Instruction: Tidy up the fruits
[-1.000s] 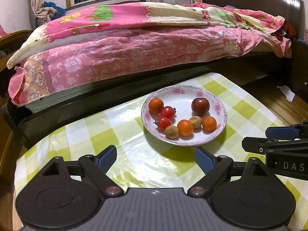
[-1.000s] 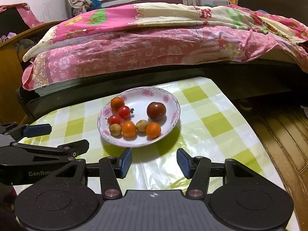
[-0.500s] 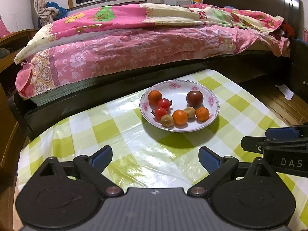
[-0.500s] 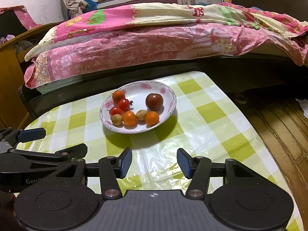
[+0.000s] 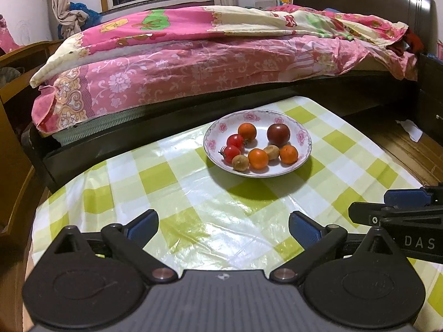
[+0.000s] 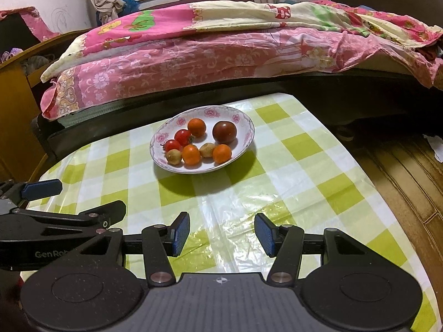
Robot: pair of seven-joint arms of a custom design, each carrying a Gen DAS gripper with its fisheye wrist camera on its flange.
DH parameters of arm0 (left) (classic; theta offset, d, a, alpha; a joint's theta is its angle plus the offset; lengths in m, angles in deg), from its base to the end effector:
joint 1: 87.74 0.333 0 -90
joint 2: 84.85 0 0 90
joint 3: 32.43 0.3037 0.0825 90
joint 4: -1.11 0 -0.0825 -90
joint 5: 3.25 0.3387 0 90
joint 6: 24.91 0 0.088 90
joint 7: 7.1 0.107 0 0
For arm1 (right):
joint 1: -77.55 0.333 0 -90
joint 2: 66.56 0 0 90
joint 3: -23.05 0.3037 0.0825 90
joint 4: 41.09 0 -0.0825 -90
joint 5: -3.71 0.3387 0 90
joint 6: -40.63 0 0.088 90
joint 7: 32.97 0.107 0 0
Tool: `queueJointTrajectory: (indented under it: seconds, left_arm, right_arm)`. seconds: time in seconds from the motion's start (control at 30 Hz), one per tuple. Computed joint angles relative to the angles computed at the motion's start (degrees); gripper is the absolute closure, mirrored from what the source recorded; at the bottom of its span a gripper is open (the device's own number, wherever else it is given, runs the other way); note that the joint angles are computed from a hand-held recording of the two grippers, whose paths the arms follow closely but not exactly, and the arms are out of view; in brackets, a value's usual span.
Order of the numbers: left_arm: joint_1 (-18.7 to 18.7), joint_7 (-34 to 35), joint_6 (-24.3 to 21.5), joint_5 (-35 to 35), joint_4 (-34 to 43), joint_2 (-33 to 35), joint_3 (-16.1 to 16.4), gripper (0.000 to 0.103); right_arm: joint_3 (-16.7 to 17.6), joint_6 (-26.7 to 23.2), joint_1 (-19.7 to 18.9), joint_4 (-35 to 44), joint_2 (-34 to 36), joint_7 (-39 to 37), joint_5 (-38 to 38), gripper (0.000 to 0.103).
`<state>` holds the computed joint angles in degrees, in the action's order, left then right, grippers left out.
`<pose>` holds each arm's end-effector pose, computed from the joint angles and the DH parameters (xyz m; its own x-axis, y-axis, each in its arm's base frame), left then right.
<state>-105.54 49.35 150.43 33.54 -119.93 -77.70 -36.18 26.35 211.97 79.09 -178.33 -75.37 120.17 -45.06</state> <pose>0.5090 -0.2505 0.4594 -0.3666 -0.9281 -0.0652 -0.6044 0.2908 -0.7417 0.4677 0.0939 0.4619 -0.1739 -0.9800 -0.0971 -0.6717 0.1902 -0.7159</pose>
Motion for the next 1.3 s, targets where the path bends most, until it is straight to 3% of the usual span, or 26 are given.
queueJointTrajectory:
  seconds: [0.3, 0.5, 0.73, 1.3]
  left_arm:
    - [0.8, -1.52, -0.1, 1.76, -2.28, -1.79, -0.77, 0.0]
    - [2.54, 0.81, -0.05, -1.52, -4.1, -2.93, -2.64, 0.0]
    - [3.22, -1.2, -0.94, 0.88, -4.92, -3.66, -3.27, 0.0]
    - [5.02, 1.11, -1.96, -2.42, -7.36, -5.26, -5.42, 0.0]
  right_arm:
    - [0.67, -1.3, 0.47, -1.99, -1.98, -0.57, 1.63, 0.053]
    - [1.06, -1.99, 0.81, -3.09, -2.95, -1.58, 3.01, 0.053]
    - [1.65, -2.29, 0.73, -3.77, -3.62, -1.79, 3.78, 0.053]
    - [2.06, -4.43, 2.0, -4.95, -4.73, -3.17, 6.38, 0.053]
